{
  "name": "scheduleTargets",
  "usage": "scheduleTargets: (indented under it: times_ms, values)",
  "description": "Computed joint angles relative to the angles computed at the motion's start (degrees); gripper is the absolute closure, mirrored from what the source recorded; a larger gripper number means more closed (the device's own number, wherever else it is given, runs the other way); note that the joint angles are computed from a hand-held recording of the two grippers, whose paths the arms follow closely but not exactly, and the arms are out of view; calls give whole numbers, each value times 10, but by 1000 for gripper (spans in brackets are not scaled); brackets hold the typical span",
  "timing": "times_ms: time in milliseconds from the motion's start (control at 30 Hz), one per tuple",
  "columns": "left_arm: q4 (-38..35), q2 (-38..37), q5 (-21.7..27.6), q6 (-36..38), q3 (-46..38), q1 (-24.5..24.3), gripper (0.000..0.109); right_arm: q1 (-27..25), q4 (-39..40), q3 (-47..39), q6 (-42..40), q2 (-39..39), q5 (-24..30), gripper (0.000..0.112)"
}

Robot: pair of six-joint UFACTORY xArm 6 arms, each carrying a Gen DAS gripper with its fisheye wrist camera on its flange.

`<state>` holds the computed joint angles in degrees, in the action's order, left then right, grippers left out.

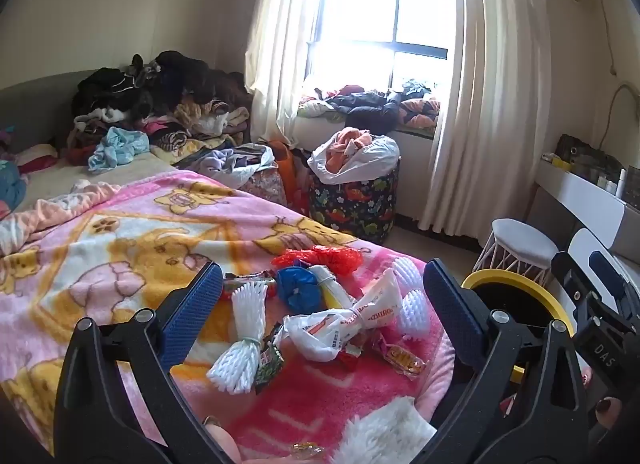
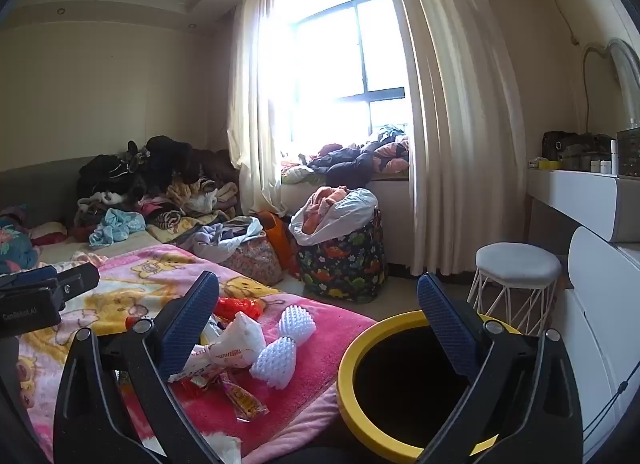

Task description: Collect trash

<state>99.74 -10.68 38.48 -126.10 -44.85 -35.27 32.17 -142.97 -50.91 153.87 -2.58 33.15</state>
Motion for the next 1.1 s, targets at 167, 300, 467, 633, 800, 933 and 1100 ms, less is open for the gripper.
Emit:
scheduleTargets:
  times_ms: [167, 300, 467, 633, 800, 933, 1100]
  values:
    - [-3, 1, -5, -2, 0, 2, 16, 0, -6, 0, 4, -1, 0, 16]
    - [-1, 0, -1, 3, -6, -2, 16, -3, -8, -2, 4, -2, -5, 16]
    - [-9, -3, 0, 14, -10, -8, 16, -6, -6, 1, 1, -10, -8, 16]
    - [3, -3, -4, 5, -8, -9, 16, -7, -9, 2, 2, -10, -7, 16]
    - [3, -5, -2, 4, -7, -10, 16, -7, -7, 5, -1, -15, -7, 16]
    - [4, -5, -2, 4, -6, -11, 16, -6, -7, 5, 1, -14, -6, 16]
    - [4, -4, 1, 3, -7, -12, 16, -4, -5, 6, 1, -14, -2, 16]
